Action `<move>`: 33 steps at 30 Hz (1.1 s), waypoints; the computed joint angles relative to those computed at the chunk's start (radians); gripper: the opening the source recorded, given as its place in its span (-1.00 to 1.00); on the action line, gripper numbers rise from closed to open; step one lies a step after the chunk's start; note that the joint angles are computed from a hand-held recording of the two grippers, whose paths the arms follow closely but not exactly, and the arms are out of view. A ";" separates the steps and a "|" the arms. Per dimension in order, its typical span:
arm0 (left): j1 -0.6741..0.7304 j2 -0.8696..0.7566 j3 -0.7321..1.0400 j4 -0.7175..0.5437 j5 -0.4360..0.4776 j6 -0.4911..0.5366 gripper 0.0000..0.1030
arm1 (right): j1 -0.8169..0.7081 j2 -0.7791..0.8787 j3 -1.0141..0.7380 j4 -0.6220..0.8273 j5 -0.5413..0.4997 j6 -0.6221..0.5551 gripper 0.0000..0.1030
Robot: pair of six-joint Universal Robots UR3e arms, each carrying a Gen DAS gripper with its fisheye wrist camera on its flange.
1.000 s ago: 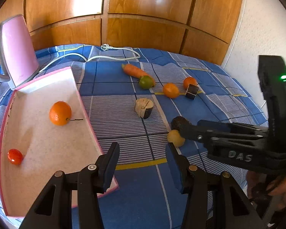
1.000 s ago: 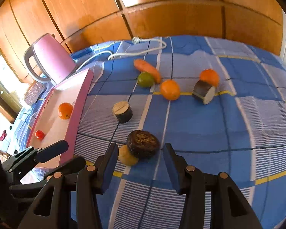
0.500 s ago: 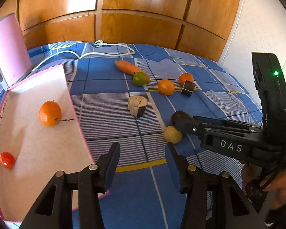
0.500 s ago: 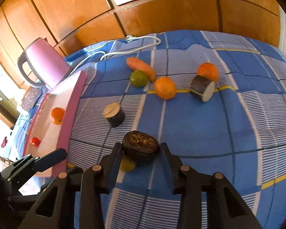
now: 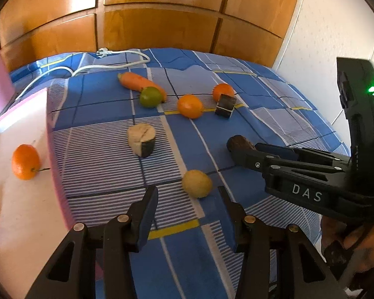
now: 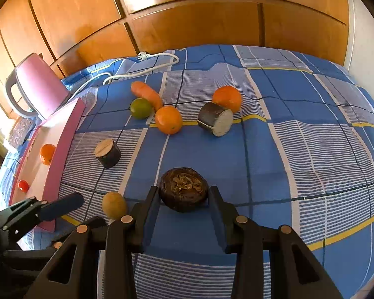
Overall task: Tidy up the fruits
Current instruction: 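Grasp the dark eggplant slice with the right tool while the left tool grasps the potato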
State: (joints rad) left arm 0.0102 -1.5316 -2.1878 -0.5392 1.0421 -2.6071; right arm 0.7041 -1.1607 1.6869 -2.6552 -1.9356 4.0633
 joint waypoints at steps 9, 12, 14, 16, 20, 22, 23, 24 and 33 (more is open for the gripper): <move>-0.068 -0.102 0.044 0.075 0.039 -0.075 -0.33 | -0.016 0.002 0.009 -0.026 0.028 -0.005 -0.19; -0.079 -0.117 0.047 0.100 0.042 -0.085 -0.42 | -0.021 0.006 0.006 -0.029 0.036 -0.006 -0.16; -0.084 -0.128 0.049 0.117 0.043 -0.094 -0.43 | -0.026 0.011 0.004 -0.032 0.044 -0.008 -0.15; -0.087 -0.135 0.048 0.132 0.044 -0.100 -0.43 | -0.029 0.018 -0.002 -0.033 0.051 -0.012 -0.13; -0.082 -0.139 0.036 0.154 0.035 -0.106 -0.43 | -0.029 0.035 -0.015 -0.035 0.045 -0.019 -0.12; -0.077 -0.139 0.027 0.167 0.028 -0.112 -0.43 | -0.031 0.040 -0.016 -0.041 0.043 -0.016 -0.11; -0.075 -0.138 0.023 0.171 0.026 -0.114 -0.43 | -0.032 0.043 -0.016 -0.047 0.043 -0.015 -0.11; -0.073 -0.137 0.018 0.177 0.024 -0.117 -0.43 | -0.034 0.046 -0.014 -0.055 0.044 -0.016 -0.10; -0.079 -0.135 -0.009 0.229 0.041 -0.158 -0.43 | -0.033 0.069 -0.020 -0.087 0.042 -0.007 0.09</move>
